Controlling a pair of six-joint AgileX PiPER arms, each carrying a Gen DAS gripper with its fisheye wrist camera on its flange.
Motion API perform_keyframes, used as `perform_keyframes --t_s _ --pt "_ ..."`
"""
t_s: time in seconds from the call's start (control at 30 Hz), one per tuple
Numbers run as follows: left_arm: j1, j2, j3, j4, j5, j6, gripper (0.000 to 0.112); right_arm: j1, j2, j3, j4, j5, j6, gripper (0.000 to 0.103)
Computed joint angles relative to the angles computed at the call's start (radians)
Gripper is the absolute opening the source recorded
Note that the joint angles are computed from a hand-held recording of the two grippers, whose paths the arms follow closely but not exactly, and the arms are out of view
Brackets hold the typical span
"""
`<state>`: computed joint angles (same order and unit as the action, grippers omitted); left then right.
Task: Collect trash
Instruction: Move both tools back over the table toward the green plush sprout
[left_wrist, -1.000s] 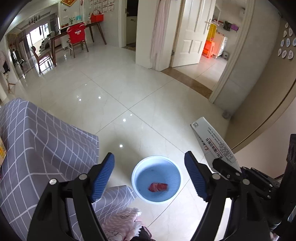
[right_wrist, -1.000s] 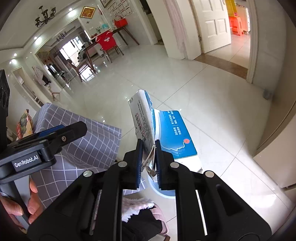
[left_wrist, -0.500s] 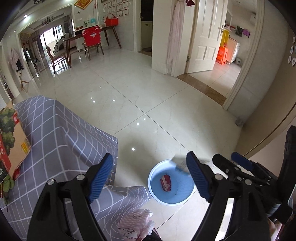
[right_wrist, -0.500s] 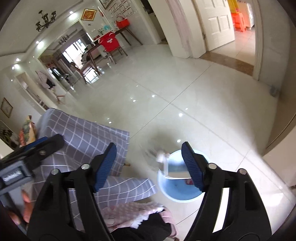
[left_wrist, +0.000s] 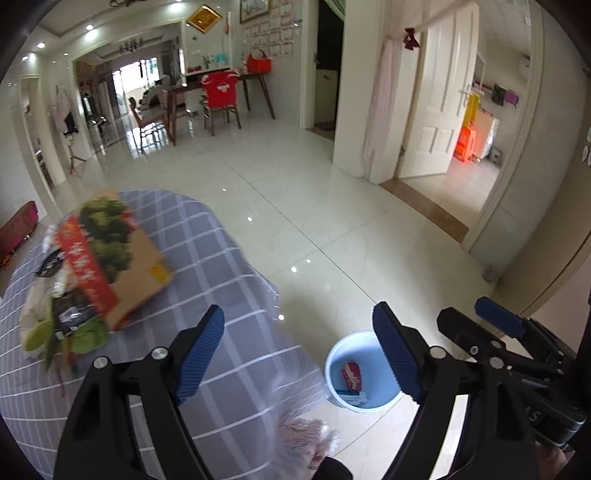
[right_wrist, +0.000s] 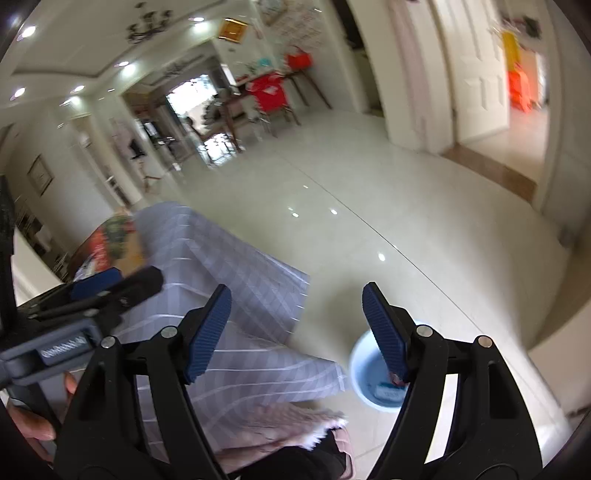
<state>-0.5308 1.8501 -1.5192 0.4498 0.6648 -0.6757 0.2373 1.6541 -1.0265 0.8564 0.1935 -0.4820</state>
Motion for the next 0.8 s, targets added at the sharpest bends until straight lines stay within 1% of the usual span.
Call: perform_keyframes --t_s 0.03,0.1,0.13,0.2,0.3,0.43,0.53,0.63,0.67,0.8 --pt "0.015 -0.051 0.058 0.043 -0.010 -0.035 0.081 0.037 -0.006 -0.015 -0.080 -0.004 0.079 0.073" --pt "0.046 -0.116 0.127 0.078 -0.027 -0.063 0.082 0.100 -0.007 -0.044 -0.188 -0.012 0.189 0.073" --pt "0.069 -0.151 0.161 0.087 -0.030 -0.068 0.082 0.136 0.003 -0.070 -0.282 -0.007 0.283 0.073" --pt "0.122 -0.219 0.232 0.101 -0.049 -0.077 0.082 0.201 0.028 -0.116 -0.416 -0.001 0.419 0.073" --pt "0.202 -0.291 0.307 0.101 -0.070 -0.066 0.082 0.270 0.068 -0.184 -0.558 0.022 0.559 0.073" --pt "0.340 -0.368 0.392 0.036 -0.115 0.021 0.082 0.345 0.124 -0.263 -0.680 0.052 0.686 0.073" --pt "0.428 -0.386 0.420 -0.022 -0.138 0.101 0.082 0.382 0.173 -0.334 -0.735 0.085 0.747 0.073" --pt "0.486 -0.388 0.441 -0.052 -0.152 0.162 0.082 0.416 0.221 -0.396 -0.783 0.112 0.801 0.073" --pt "0.500 -0.391 0.461 -0.059 -0.169 0.176 0.082 0.438 0.238 -0.422 -0.833 0.124 0.859 0.073" --pt "0.576 -0.367 0.464 -0.181 -0.199 0.335 0.082 0.459 0.302 -0.509 -0.845 0.167 0.876 0.073"
